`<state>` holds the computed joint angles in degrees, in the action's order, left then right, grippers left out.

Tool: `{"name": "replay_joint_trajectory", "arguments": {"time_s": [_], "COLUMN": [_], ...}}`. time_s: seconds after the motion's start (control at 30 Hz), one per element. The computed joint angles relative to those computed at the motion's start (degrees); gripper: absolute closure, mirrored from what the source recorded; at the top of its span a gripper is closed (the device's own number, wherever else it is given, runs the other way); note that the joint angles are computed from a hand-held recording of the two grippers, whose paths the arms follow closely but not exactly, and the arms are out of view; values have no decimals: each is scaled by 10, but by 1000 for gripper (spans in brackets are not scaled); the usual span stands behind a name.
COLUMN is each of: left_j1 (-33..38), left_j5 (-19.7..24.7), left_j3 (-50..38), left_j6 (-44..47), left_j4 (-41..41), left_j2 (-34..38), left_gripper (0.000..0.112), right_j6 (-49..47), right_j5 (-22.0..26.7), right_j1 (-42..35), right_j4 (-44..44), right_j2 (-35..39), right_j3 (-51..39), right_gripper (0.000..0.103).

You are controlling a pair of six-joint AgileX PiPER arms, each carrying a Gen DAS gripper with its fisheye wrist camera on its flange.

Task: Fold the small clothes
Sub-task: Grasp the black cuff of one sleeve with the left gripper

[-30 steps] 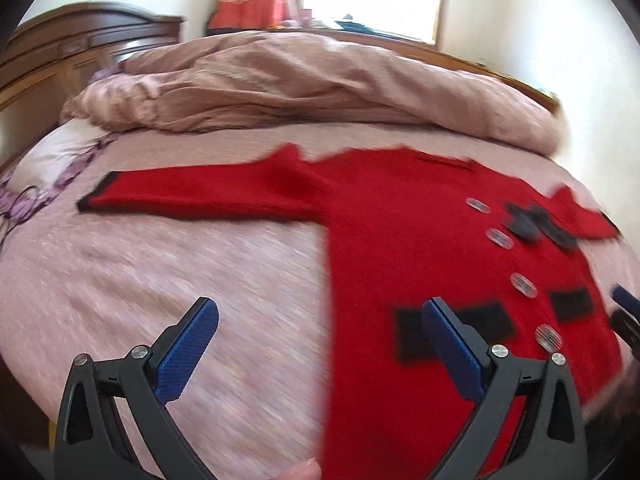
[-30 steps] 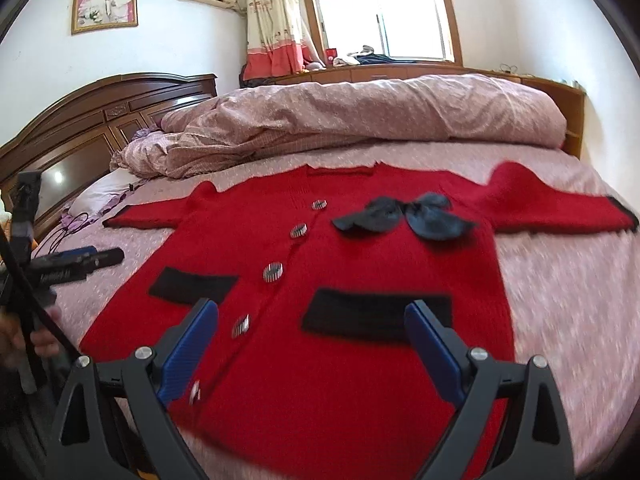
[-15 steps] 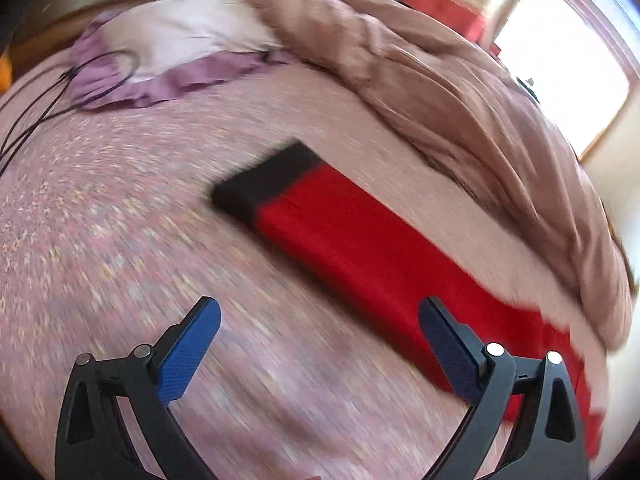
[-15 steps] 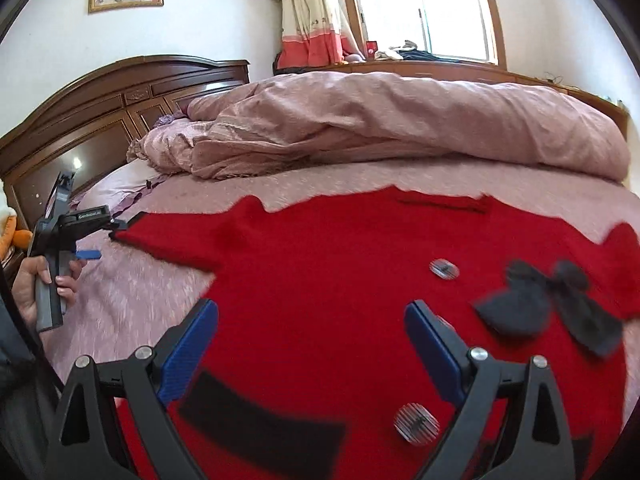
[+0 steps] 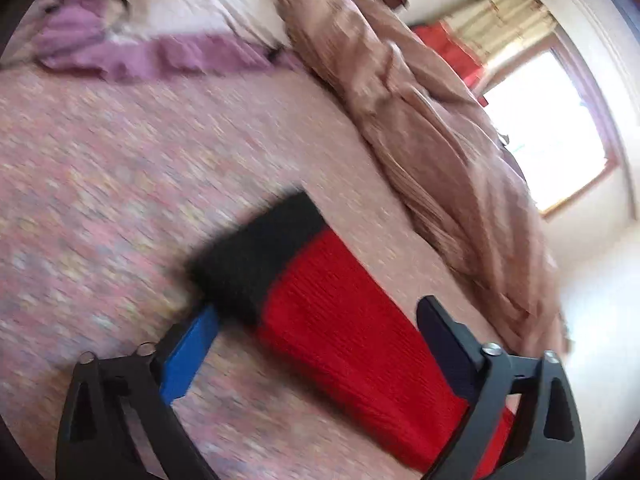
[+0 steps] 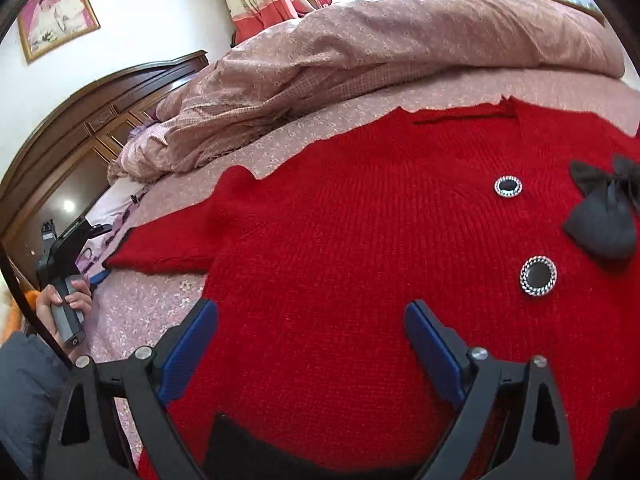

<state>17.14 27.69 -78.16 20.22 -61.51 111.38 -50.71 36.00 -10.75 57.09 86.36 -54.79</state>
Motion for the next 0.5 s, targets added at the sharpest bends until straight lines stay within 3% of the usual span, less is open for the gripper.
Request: {"name": "replay_joint_trajectory", "arguments": {"time_s": [0.03,0.13,0.3,0.4,0.47,0.5], "left_j1": [-2,-23,-37,-34,-35,-33], "left_j5": [17,4,-45,-68,-84,-83], "left_j3": [-13,-24,-30,-35,-35,-39], "left_j6": [-19,-67,-79,-44,-26,-47], "left_j4": [19,81,83,38,20,42], "left_j2": [6,7,17,28,31,36], "left_gripper": [26,26,26,26,36,66], "right_j6": [-5,11,8,4,2,0], "right_j5": [-4,-17,-1,-2,-1,0], "right_j1": [2,13,1,0,-1,-2], "right_j4": [2,-19,-13,-11,-9,-7], "right_j2": [-3,-5,-6,-5,-5,-5], "right_j3": [4,3,0,1,1,1], "right_gripper": [6,6,6,6,6,6]}}
